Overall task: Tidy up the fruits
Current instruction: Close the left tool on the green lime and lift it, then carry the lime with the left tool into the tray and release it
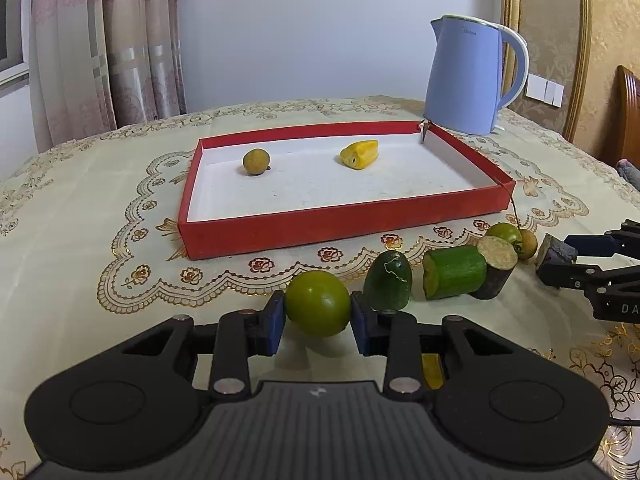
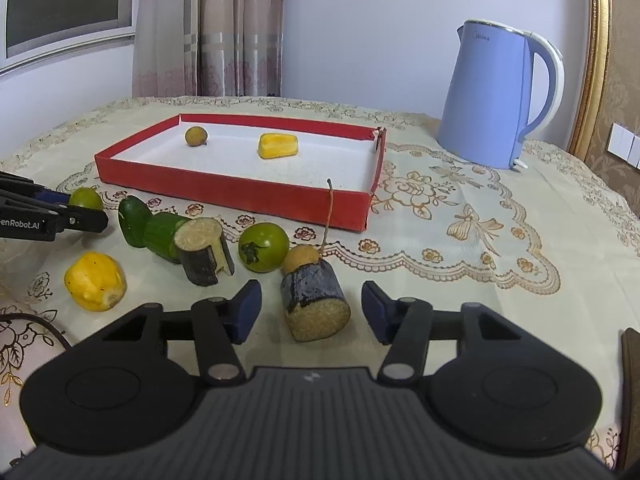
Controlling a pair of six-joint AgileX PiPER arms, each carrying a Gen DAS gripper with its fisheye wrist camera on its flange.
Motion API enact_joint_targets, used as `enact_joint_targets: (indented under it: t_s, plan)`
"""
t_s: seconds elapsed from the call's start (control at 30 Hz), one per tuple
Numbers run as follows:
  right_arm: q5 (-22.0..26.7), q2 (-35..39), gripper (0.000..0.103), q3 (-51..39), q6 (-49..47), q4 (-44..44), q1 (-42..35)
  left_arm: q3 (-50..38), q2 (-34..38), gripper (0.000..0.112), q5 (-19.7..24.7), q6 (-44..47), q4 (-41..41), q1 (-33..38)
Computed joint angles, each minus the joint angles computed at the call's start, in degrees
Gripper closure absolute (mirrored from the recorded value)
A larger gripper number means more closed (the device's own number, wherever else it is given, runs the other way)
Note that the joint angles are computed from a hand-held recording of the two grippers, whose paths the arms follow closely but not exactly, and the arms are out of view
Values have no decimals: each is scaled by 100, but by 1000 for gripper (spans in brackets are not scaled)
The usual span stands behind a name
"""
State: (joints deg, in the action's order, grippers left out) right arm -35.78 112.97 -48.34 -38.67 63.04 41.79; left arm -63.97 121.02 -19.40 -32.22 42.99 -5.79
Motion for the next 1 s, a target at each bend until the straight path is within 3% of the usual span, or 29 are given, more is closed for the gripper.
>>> enact_joint_targets:
  t_s: [0.17, 1.0]
  plan:
    - [136, 46, 67, -105, -334, 283, -42, -8, -7, 79, -2, 30, -33, 10]
    - [-44, -150, 68, 159, -46, -93, 51, -352, -11, 79, 115, 314, -415, -110]
